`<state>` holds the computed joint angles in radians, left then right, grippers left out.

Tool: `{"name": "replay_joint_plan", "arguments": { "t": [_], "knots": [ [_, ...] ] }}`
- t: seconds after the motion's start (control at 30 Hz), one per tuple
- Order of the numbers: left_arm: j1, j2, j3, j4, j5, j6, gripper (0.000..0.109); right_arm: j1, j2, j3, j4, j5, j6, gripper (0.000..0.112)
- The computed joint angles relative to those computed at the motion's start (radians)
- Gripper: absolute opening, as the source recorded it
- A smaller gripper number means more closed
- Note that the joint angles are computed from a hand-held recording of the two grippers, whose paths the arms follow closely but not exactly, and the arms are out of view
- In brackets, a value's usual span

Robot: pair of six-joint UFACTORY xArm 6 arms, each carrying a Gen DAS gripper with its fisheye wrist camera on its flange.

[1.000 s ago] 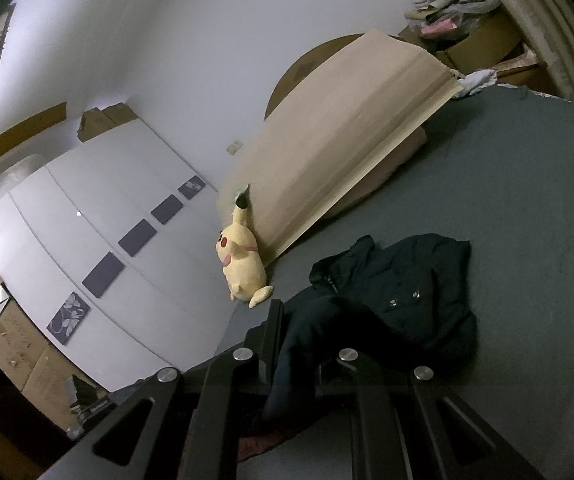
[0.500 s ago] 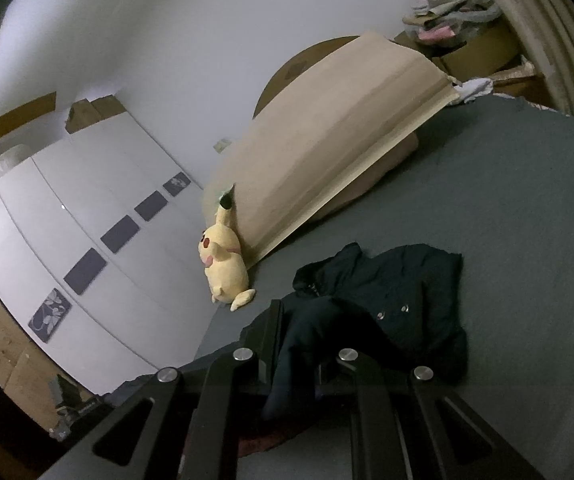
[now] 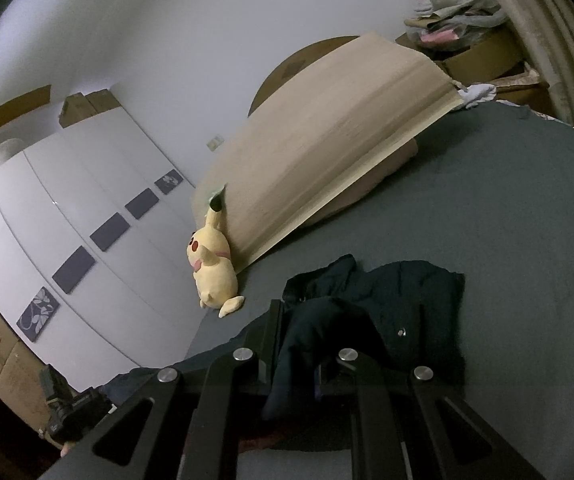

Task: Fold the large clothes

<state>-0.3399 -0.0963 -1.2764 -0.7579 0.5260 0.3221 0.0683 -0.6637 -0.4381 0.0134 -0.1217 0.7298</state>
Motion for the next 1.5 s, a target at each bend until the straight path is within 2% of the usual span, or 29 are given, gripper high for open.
{"name": "replay_joint_plan", "arguments": {
  "t": [0.07, 0.17, 0.37, 0.63, 0.8, 1.0, 1.07, 1.17, 1.37, 1.5],
  "knots": [
    [-0.005, 0.020, -0.020, 0.038, -0.005, -0.028, 0.012, 0.000, 0.019, -0.014, 0.016, -0.002, -0.019, 0.012],
    [-0.008, 0.052, -0.052, 0.081, -0.001, -0.063, 0.012, 0.015, 0.060, -0.042, 0.121, -0.010, -0.113, 0.012],
    [-0.013, 0.114, -0.117, 0.161, 0.011, -0.128, 0.012, 0.030, 0.123, -0.093, 0.246, -0.008, -0.231, 0.012],
    [-0.015, 0.177, -0.185, 0.206, 0.031, -0.158, 0.012, 0.040, 0.202, -0.162, 0.400, 0.005, -0.381, 0.012],
    [-0.016, 0.214, -0.224, 0.223, 0.040, -0.164, 0.012, 0.034, 0.242, -0.195, 0.420, 0.014, -0.405, 0.012],
    [-0.018, 0.271, -0.286, 0.255, 0.052, -0.178, 0.012, 0.047, 0.302, -0.254, 0.600, 0.018, -0.576, 0.012],
    [-0.019, 0.293, -0.311, 0.266, 0.061, -0.187, 0.012, 0.043, 0.320, -0.267, 0.610, 0.020, -0.590, 0.012],
    [-0.020, 0.336, -0.362, 0.285, 0.080, -0.206, 0.012, 0.043, 0.353, -0.299, 0.697, 0.028, -0.673, 0.012],
    [-0.027, 0.413, -0.455, 0.316, 0.109, -0.226, 0.013, 0.017, 0.410, -0.336, 0.691, 0.047, -0.678, 0.012],
    [-0.028, 0.464, -0.515, 0.327, 0.129, -0.248, 0.012, 0.012, 0.448, -0.370, 0.755, 0.055, -0.743, 0.012]
  ]
}}
